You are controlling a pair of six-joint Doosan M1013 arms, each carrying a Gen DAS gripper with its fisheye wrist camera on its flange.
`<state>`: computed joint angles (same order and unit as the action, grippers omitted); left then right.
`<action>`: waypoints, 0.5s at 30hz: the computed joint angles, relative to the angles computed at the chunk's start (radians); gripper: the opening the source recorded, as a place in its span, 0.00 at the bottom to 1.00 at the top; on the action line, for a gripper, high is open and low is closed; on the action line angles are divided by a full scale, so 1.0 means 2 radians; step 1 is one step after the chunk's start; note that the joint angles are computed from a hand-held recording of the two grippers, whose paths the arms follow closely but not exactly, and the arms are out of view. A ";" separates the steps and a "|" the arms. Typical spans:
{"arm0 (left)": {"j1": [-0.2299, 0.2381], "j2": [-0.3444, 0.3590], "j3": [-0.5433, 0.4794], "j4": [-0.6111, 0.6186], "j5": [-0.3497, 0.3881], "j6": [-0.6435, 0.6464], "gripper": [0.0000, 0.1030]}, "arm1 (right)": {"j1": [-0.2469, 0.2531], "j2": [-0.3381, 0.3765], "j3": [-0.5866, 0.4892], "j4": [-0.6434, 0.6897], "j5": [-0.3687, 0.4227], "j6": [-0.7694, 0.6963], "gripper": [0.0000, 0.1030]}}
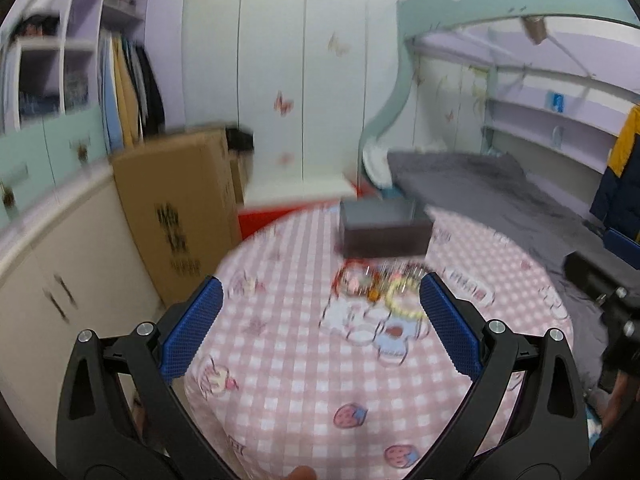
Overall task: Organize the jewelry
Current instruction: 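Grasp the cream bead bracelet with the left tool while the right tool approaches the pile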
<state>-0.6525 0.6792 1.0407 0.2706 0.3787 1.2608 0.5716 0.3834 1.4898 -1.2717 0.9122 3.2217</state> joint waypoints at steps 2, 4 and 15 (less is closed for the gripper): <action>0.005 0.014 -0.020 -0.044 0.030 0.037 0.94 | -0.007 0.004 -0.005 0.029 -0.001 -0.021 0.93; 0.009 0.031 -0.045 -0.088 0.065 0.074 0.94 | -0.015 0.007 -0.005 0.046 -0.010 -0.032 0.93; 0.005 0.125 -0.197 -0.194 0.199 0.168 0.94 | -0.049 0.020 -0.005 0.133 -0.047 -0.089 0.93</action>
<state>-0.6433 0.9292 0.6477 -0.1173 0.7766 1.5975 0.4736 0.4233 1.4789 -1.0067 0.8189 3.0440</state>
